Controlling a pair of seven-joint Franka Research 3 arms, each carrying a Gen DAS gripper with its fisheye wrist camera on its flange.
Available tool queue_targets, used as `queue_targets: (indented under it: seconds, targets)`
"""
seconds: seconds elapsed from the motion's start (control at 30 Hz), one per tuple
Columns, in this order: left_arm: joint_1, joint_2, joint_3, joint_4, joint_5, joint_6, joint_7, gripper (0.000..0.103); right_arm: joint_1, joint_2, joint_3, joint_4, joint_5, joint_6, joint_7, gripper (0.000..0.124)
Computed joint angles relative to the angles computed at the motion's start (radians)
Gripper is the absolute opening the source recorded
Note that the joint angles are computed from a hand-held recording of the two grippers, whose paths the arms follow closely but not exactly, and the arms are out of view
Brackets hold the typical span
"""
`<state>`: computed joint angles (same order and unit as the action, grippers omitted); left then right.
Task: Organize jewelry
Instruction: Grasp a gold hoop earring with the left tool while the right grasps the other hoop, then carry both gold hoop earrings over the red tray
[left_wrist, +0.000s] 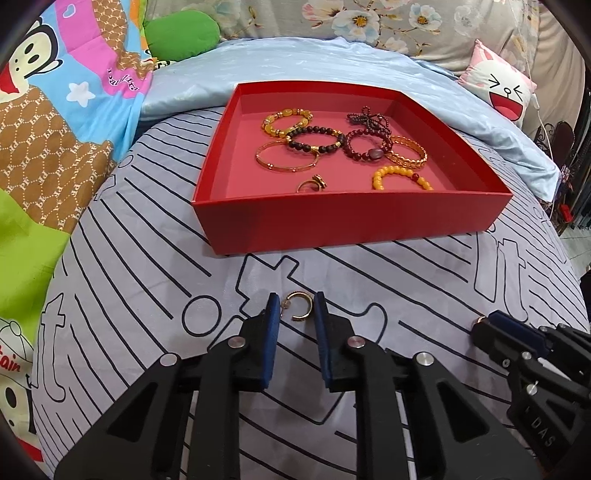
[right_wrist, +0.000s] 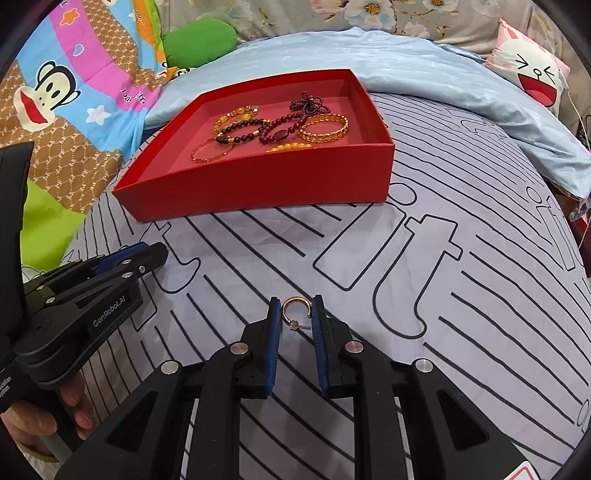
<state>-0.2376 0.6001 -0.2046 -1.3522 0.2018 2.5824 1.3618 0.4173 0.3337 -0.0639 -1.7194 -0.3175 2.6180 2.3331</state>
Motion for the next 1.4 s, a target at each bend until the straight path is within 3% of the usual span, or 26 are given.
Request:
queue_targets:
  seconds: [0.93, 1.17, 1.4]
  targets:
    - [0.045, -0.184, -0.053, -0.195, -0.114, 0.062, 0.054, 0.018, 0.016, -0.104, 0.021, -0.056, -0.13, 0.056, 0.082, 0.016]
    - [0.036, -0.171, -0.057, -0.135, -0.12, 0.067, 0.077, 0.018, 0.011, -0.096, 0.015, 0.003, -0.185, 0.061, 0.096, 0.016]
    - [0.005, -0.036, -0.037, 0.108, -0.095, 0.018, 0.077, 0.018, -0.004, -0.006, -0.011, 0.165, -0.183, 0.045, 0.047, 0.016]
